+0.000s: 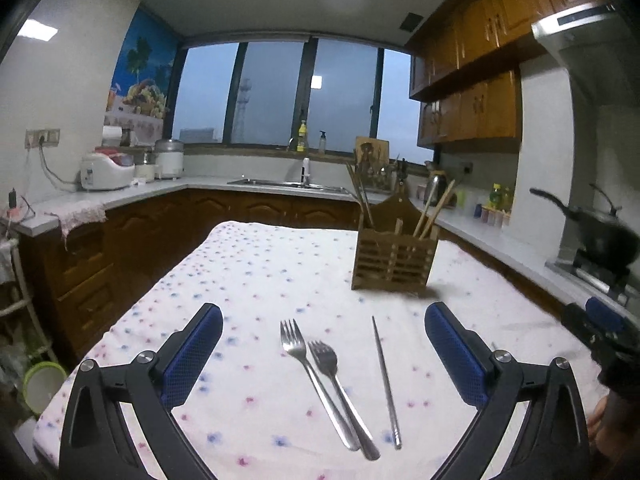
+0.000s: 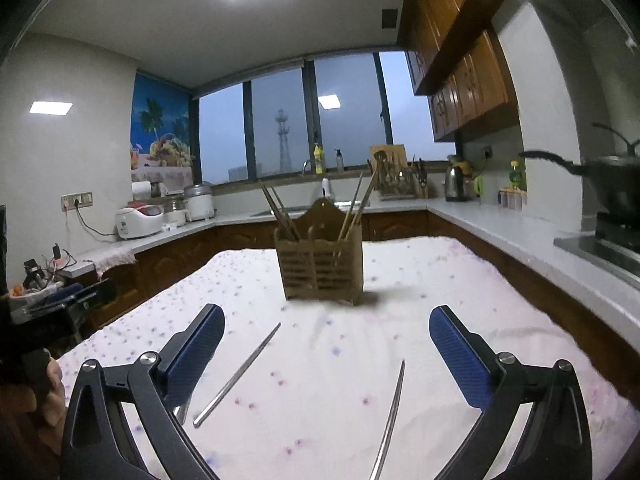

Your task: Organize utensils

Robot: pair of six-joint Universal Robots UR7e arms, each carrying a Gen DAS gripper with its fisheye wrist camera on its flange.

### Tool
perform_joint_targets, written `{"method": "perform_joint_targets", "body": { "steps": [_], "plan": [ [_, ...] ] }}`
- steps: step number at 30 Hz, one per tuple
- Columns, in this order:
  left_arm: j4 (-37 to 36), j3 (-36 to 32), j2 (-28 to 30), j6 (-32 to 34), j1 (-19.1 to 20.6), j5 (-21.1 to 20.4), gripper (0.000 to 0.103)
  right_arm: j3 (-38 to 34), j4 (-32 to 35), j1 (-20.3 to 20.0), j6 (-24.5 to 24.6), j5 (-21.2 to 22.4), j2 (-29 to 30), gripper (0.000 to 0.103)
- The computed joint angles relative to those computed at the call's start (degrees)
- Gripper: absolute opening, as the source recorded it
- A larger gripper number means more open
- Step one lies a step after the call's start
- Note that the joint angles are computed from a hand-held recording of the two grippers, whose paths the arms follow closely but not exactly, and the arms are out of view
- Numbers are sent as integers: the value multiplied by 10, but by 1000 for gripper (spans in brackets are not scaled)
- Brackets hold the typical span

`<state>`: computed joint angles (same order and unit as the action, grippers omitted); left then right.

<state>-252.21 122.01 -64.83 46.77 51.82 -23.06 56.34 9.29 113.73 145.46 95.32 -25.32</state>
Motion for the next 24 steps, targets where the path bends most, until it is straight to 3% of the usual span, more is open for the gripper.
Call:
{"method": "perform_joint_targets", "body": {
  "steps": [3,18,24],
  "plan": [
    [-27,-4,17,38,-4,13,102,9,-4,-2,2,0,-3,103],
    [11,-2,13,3,-1,33,102,-4,13,-5,8,21,9,103],
    [29,-4,11,-11,4,37,102,14,-10,-6,13,19,-6,103]
  ]
}}
